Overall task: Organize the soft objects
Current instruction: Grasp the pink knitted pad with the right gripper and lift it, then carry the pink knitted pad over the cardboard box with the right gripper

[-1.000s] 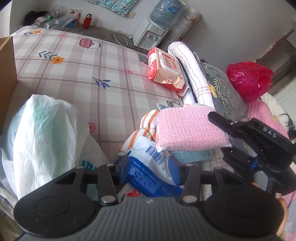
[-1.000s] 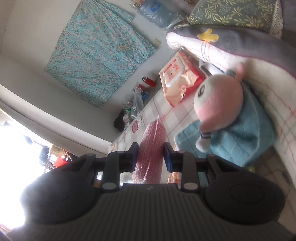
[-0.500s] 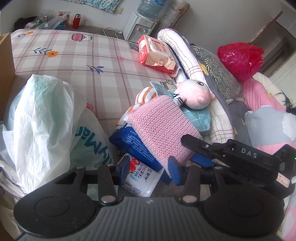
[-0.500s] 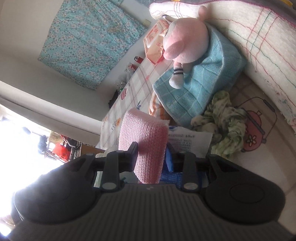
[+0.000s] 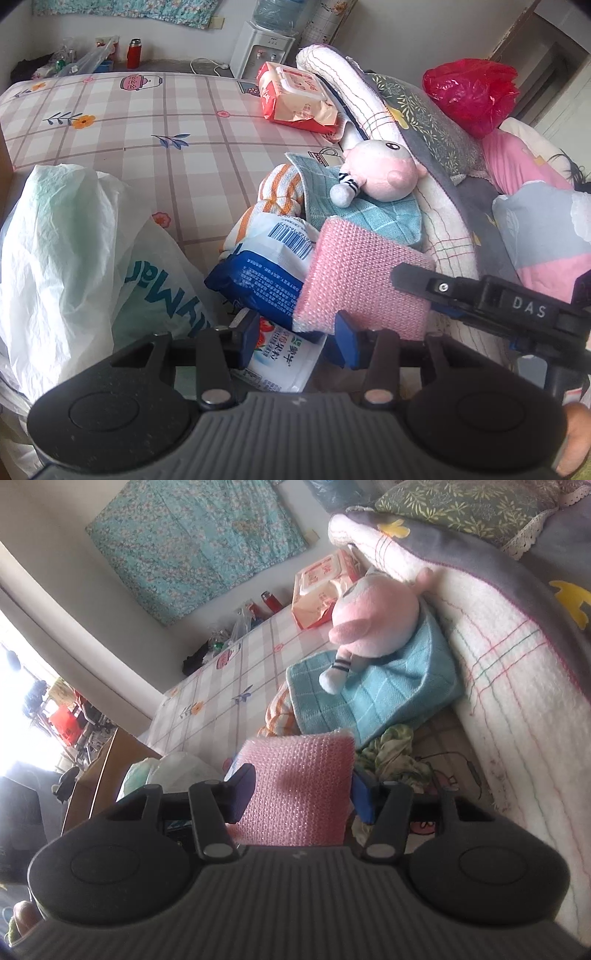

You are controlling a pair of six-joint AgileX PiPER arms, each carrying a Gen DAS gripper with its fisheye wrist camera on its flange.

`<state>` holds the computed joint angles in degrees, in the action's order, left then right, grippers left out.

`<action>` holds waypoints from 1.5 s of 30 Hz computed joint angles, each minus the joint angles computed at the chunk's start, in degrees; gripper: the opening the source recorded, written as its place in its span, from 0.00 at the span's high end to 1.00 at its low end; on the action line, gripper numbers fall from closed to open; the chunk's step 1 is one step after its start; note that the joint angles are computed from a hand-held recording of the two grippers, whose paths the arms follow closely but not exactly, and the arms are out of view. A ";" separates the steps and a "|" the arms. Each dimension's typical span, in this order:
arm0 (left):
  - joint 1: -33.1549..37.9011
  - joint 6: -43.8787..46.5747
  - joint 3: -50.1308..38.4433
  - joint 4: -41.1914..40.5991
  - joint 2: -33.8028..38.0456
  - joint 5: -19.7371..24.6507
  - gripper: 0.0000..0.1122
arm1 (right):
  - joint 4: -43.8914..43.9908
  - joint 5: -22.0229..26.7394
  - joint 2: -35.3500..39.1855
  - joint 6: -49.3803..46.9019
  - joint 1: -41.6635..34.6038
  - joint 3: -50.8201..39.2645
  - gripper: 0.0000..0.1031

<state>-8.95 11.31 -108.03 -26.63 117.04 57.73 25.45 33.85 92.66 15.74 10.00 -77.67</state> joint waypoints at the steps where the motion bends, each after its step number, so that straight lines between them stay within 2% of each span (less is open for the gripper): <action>1: -0.14 0.45 0.29 0.17 -0.30 -0.31 0.60 | 0.44 0.23 0.24 0.11 0.32 0.14 0.49; 5: -0.36 2.17 1.27 0.55 -1.29 -0.28 0.60 | 11.52 -1.63 0.87 -5.69 -1.48 3.33 0.54; 7: -0.05 3.10 1.48 -0.77 -1.45 0.60 0.60 | 21.30 -2.61 0.79 -10.16 -3.15 5.68 0.64; 9: 0.26 4.37 2.02 -2.47 -1.68 1.27 0.60 | 30.35 -2.71 0.74 -14.83 -4.55 7.80 0.66; 13: -0.07 4.86 2.87 -3.47 -1.91 0.67 0.60 | 38.95 -3.05 1.08 -19.17 -4.64 9.65 0.69; 17: -0.58 3.73 2.82 -2.66 -1.46 -1.48 0.57 | 36.95 -3.13 1.29 -17.57 -3.47 9.05 0.67; 20: -2.05 0.02 1.35 2.83 -0.53 -2.39 0.59 | 35.68 -1.41 1.39 -16.26 -3.88 7.95 0.66; 24: -1.85 -0.91 0.01 3.02 0.68 -1.26 0.60 | 26.00 -0.37 -0.06 -12.17 -3.89 6.73 0.57; 28: -1.91 -1.08 -0.41 3.20 0.95 -1.31 0.60 | 11.68 -0.29 -1.60 -5.22 -2.99 4.07 0.50; 30: -1.83 -1.16 -0.92 3.11 1.28 -0.97 0.60 | 5.41 0.22 -2.02 -2.34 -2.58 2.38 0.49; 34: -1.40 0.00 -0.54 2.36 0.96 -0.59 0.60 | -1.25 0.70 -1.42 -1.16 -3.00 -1.73 0.49; 38: -1.00 2.27 0.88 0.73 -0.04 -0.74 0.60 | -1.34 1.60 2.70 -4.58 -4.60 -7.95 0.49; 40: -0.89 2.53 1.25 0.47 -0.42 -1.03 0.60 | -1.93 3.85 6.28 -1.92 -5.21 -12.21 0.49; 42: -0.35 3.42 1.28 -0.80 -0.74 -0.93 0.60 | 3.96 5.05 8.25 -1.64 -6.96 -12.97 0.49; 45: 0.44 4.97 0.74 -2.85 -1.01 -1.15 0.60 | 15.76 3.39 7.64 -6.79 -8.90 -8.25 0.49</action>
<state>-8.51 16.28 -107.29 -29.47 116.03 56.58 41.21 37.24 100.30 8.95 1.10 -85.92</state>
